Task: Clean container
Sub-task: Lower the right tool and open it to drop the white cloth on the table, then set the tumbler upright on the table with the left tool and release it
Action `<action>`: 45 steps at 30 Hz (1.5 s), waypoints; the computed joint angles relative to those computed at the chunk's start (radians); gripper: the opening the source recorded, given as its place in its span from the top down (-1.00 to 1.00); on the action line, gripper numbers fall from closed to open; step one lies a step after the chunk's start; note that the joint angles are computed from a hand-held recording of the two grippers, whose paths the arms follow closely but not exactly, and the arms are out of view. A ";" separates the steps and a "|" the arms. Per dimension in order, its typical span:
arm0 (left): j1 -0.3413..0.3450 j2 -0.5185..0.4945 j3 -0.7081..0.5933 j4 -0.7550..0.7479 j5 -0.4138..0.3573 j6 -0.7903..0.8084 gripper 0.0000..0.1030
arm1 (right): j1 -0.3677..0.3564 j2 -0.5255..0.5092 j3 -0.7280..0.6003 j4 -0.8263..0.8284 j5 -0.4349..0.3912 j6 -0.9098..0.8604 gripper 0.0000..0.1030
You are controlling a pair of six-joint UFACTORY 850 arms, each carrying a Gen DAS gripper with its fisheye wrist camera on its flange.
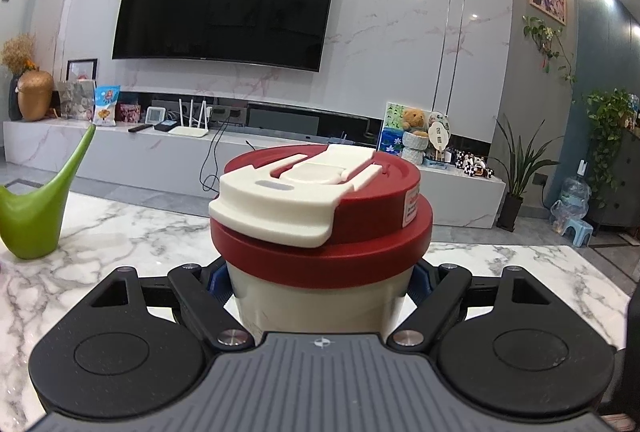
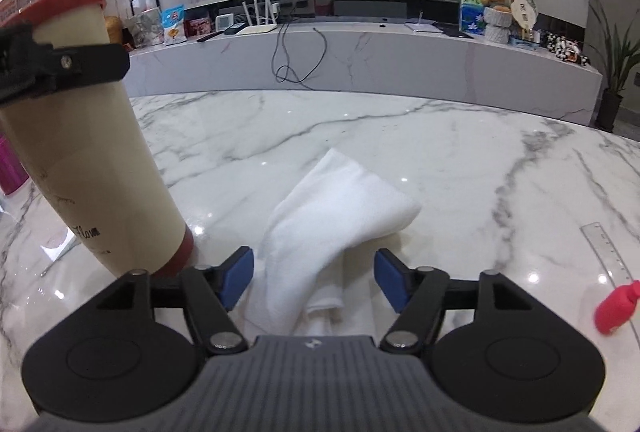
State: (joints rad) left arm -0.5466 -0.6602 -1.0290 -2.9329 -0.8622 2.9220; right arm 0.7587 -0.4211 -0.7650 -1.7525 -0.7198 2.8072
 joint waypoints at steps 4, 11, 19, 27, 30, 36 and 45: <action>-0.007 -0.004 -0.005 -0.018 0.009 0.025 -0.55 | 0.011 0.002 0.000 0.018 -0.013 0.010 -0.43; -0.022 -0.003 -0.002 -0.041 0.012 0.085 -0.55 | 0.010 -0.002 -0.003 0.010 -0.021 0.020 -0.47; -0.030 0.012 0.000 -0.039 0.059 0.118 -0.56 | 0.004 0.000 0.001 0.007 -0.016 0.057 -0.48; -0.025 0.018 -0.002 -0.023 0.084 0.113 -0.57 | 0.003 0.004 0.000 -0.007 -0.008 0.081 -0.48; -0.025 0.019 0.000 -0.023 0.087 0.116 -0.57 | 0.006 0.008 0.001 -0.001 -0.009 0.076 -0.49; -0.022 0.020 0.002 -0.008 0.105 0.116 -0.62 | 0.020 0.021 0.004 0.011 -0.023 0.079 -0.49; -0.017 0.028 0.006 -0.003 0.145 0.079 -0.75 | 0.033 0.042 0.008 0.030 -0.027 0.050 -0.52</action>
